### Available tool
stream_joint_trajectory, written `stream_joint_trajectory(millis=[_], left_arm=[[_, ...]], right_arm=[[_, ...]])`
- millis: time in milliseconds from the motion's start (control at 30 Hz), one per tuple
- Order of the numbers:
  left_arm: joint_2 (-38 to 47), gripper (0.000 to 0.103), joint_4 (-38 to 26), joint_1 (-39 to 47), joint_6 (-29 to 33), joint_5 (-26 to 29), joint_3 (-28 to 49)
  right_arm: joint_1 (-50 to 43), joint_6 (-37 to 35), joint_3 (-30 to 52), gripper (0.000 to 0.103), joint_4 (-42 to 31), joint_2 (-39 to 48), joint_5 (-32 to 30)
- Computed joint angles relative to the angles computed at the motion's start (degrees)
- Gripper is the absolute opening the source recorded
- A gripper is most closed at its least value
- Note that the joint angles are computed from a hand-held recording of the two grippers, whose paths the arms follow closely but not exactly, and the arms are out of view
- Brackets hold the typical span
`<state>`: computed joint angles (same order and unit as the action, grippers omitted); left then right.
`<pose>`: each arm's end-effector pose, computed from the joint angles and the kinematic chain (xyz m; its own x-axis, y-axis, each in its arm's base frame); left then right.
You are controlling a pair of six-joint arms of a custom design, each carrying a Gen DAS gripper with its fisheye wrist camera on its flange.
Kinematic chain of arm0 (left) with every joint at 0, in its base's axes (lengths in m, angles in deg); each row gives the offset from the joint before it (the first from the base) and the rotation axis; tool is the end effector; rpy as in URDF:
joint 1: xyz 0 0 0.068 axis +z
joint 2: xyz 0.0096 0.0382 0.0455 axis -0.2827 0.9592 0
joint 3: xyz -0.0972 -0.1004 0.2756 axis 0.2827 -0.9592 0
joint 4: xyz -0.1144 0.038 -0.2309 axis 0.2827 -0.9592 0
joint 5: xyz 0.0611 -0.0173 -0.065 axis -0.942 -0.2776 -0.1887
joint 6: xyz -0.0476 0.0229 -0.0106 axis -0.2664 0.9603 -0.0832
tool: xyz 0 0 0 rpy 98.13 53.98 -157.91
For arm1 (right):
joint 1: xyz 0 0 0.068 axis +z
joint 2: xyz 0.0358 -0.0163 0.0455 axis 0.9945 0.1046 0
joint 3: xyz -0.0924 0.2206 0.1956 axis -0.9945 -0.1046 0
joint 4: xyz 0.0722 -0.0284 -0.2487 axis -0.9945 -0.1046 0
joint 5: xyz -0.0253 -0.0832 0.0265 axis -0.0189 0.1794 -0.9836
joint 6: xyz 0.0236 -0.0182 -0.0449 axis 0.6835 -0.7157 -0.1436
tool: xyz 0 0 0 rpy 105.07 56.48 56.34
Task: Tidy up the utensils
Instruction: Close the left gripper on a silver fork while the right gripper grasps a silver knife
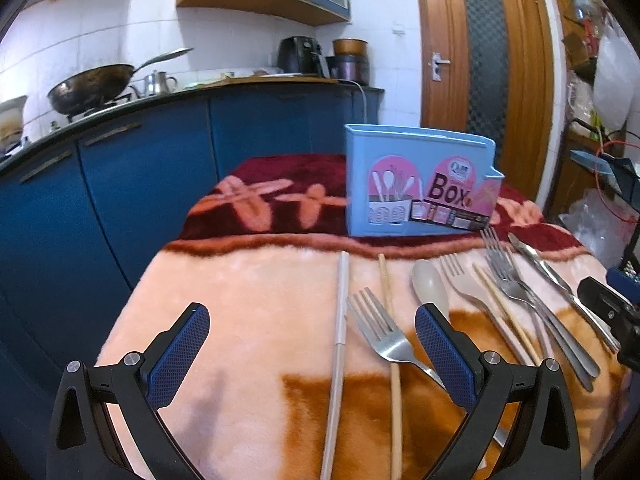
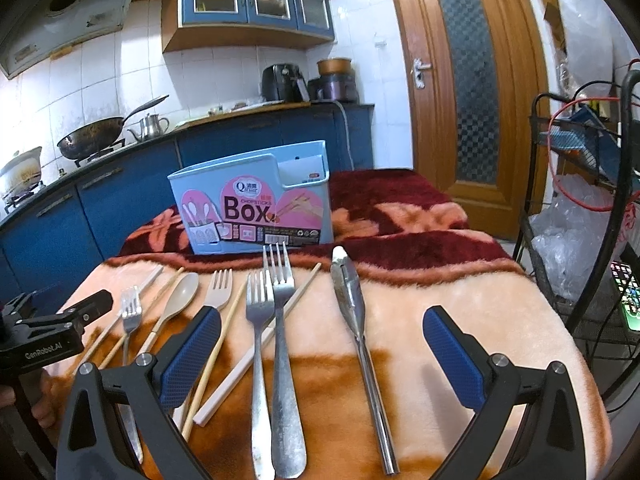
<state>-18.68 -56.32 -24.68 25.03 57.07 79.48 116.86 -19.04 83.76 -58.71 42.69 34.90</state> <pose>0.1439 -0.0040 0.2066 -0.4925 -0.2086 -0.8449 -0.4197 0.9074 0.0207 0.2271 0.1485 0.1972 -0.4636 -0.1498 -0.8733 -0.5181 0.8454 0.1300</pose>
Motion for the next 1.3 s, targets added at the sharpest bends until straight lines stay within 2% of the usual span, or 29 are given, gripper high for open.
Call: stream_joint_trajectory(millis=[233, 433, 500, 600, 667, 733, 933, 1033, 1200, 1300], left_arm=[[0.4, 0.102, -7.0, 5.0, 2.0, 6.0, 5.0], [4.4, 0.102, -13.6, 10.2, 3.1, 14.7, 9.4], [4.0, 0.098, -14.9, 9.9, 3.1, 16.3, 9.8], [4.9, 0.085, -17.3, 9.2, 2.7, 20.3, 10.9], [6.1, 0.068, -18.1, 9.7, 2.8, 24.1, 11.7], [7.2, 0.057, -18.4, 9.5, 2.9, 26.9, 12.2], [10.3, 0.035, -19.6, 6.9, 2.1, 32.0, 14.2], [12.4, 0.03, -20.5, 5.7, 1.4, 33.4, 14.9], [15.1, 0.022, -19.8, 6.5, 0.4, 35.5, 15.1], [16.3, 0.016, -18.8, 7.9, 0.6, 36.4, 14.9]], right_arm=[[-1.7, -7.2, 9.5, 0.103, -19.9, -3.7, -0.8], [-4.0, -11.1, 19.9, 0.103, -36.2, 1.0, -0.8], [-4.6, -12.3, 22.0, 0.103, -39.7, 2.6, -1.4], [-5.2, -14.0, 24.6, 0.091, -43.8, 4.7, -2.3], [-5.5, -15.1, 26.3, 0.083, -46.1, 5.8, -2.8], [-5.6, -16.0, 28.1, 0.076, -47.8, 6.9, -2.8], [-5.4, -17.5, 34.1, 0.056, -54.1, 11.5, -4.0], [-5.0, -17.8, 35.6, 0.049, -55.4, 13.4, -3.5], [-4.5, -17.6, 37.0, 0.043, -56.7, 15.9, -3.7], [-4.7, -17.3, 37.6, 0.034, -57.3, 17.4, -4.0]])
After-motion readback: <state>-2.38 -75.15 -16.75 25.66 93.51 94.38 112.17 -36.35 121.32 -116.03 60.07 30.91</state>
